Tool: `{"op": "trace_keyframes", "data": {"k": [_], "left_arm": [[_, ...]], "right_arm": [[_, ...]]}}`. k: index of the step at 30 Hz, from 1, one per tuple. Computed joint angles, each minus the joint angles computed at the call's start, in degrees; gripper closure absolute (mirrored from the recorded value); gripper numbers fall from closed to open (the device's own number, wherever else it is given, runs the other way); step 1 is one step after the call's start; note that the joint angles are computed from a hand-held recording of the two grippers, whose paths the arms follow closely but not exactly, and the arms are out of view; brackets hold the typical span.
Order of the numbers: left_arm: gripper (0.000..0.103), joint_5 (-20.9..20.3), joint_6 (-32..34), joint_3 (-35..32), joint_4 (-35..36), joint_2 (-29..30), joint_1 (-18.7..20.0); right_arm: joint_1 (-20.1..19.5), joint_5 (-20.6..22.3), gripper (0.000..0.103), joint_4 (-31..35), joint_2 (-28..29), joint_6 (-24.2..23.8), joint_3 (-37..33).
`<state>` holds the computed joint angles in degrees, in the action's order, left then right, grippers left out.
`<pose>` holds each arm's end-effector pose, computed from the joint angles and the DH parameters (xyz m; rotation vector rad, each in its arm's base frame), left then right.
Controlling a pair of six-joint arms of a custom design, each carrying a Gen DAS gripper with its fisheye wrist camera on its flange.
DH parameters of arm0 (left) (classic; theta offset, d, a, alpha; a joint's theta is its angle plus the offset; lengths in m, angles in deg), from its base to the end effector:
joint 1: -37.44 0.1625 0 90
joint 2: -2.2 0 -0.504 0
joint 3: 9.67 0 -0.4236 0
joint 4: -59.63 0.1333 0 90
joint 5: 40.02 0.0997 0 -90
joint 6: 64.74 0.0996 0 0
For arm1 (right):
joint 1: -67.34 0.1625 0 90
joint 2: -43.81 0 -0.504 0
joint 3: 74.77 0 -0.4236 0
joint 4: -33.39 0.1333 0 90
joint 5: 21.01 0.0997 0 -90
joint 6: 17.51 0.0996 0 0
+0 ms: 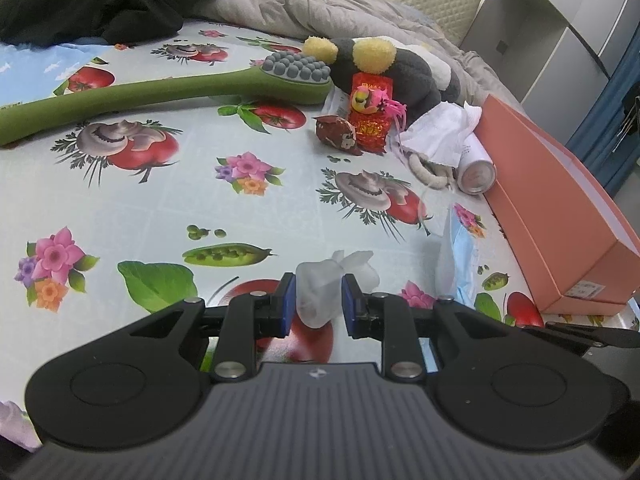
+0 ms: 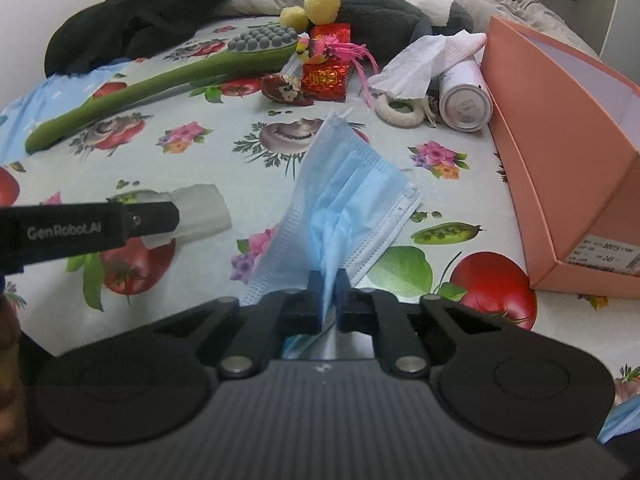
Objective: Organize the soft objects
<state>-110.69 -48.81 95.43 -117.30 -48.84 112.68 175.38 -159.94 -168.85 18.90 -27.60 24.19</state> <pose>-0.0176 -0.7195 0.1866 0.5828 2.6354 -0.7904 0.2698 -0.6403 -0.0223 0.1992 -2.2254 0.8318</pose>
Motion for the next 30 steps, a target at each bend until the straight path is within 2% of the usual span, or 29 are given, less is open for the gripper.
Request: {"op": "trace_keyframes", "data": {"k": [7, 30], "left_arm": [[0.075, -0.01, -0.72, -0.02, 0.39, -0.71, -0.63], [0.075, -0.96, -1.24, 0.49, 0.73, -4.80, -7.12]], "right_arm": [[0.14, 1.25, 0.095, 1.04, -1.83, 2.59, 1.11], [3.19, 2.53, 0.095, -5.47, -9.47, -1.51, 3.59]]}}
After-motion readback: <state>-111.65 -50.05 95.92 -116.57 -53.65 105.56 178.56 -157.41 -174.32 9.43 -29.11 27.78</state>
